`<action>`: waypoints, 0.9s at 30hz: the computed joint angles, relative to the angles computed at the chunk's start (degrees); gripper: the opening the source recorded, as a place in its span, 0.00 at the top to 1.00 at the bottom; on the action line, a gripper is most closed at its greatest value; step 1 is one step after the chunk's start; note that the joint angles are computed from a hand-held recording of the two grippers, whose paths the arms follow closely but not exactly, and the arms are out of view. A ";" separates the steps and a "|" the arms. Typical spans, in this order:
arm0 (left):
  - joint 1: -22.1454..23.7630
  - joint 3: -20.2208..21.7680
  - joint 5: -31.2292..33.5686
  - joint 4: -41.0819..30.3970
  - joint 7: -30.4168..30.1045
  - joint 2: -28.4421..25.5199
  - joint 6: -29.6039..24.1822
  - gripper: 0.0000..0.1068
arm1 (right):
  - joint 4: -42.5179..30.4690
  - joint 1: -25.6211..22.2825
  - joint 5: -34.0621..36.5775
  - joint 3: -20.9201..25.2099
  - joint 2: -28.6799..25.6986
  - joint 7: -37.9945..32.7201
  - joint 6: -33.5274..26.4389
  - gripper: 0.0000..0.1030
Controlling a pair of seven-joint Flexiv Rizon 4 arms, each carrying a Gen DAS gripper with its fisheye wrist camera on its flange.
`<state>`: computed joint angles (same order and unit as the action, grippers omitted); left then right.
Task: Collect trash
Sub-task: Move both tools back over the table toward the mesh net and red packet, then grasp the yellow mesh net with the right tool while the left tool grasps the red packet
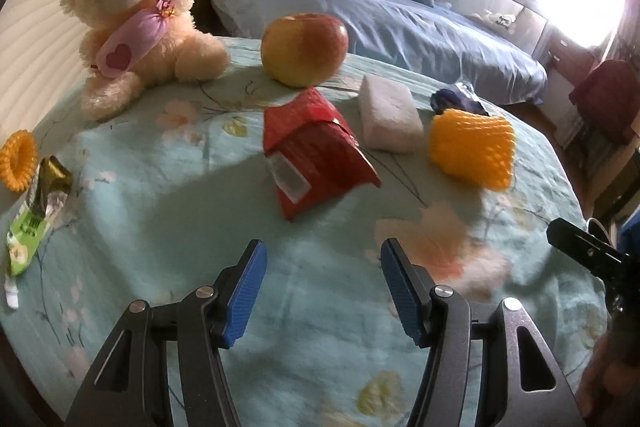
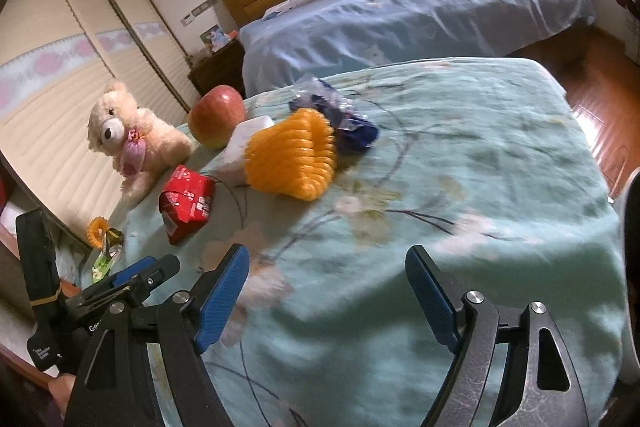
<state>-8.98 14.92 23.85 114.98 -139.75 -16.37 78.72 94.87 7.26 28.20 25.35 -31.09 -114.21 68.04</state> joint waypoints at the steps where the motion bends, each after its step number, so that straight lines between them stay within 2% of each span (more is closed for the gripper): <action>1: 0.70 -0.30 -0.45 0.12 0.83 -0.10 0.33 0.45 | -0.47 0.37 -0.19 -0.03 -0.37 0.14 -0.18 0.20; 5: 3.45 -1.89 -4.07 0.79 5.19 -1.09 2.07 0.45 | -2.30 1.59 -0.91 -0.15 -1.87 1.01 -0.52 0.20; 8: 6.31 -4.14 -9.17 2.30 10.79 -1.67 4.60 0.45 | -3.43 2.13 -1.36 -0.07 -2.87 1.76 -0.81 0.20; 14: 7.92 -5.43 -16.55 2.90 18.84 -3.41 7.09 0.45 | -5.90 3.23 -2.67 0.02 -4.92 3.21 -1.46 0.20; 19: 7.72 -5.44 -21.23 2.65 23.06 -5.00 8.62 0.45 | -7.97 4.05 -3.76 -0.02 -6.59 4.40 -2.02 0.21; 24: 5.27 -3.31 -23.80 2.03 24.81 -6.40 9.32 0.47 | -8.88 4.85 -5.14 -0.51 -7.51 5.66 -1.94 0.21; 25: 4.99 -3.04 -24.17 1.92 25.13 -6.64 9.59 0.49 | -9.00 5.04 -5.51 -0.71 -7.66 6.04 -1.89 0.22; 26: 5.30 -3.50 -24.82 2.04 25.78 -6.74 10.02 0.53 | -9.05 5.21 -5.86 -0.89 -7.77 6.38 -1.67 0.28; 27: 5.18 -3.57 -25.35 2.06 26.19 -6.84 10.20 0.58 | -8.95 5.57 -6.43 -1.29 -7.81 6.91 -1.39 0.38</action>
<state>-3.80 11.35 -1.50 117.04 -113.55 -23.21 88.92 85.92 12.84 21.77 24.06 -38.89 -107.31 66.65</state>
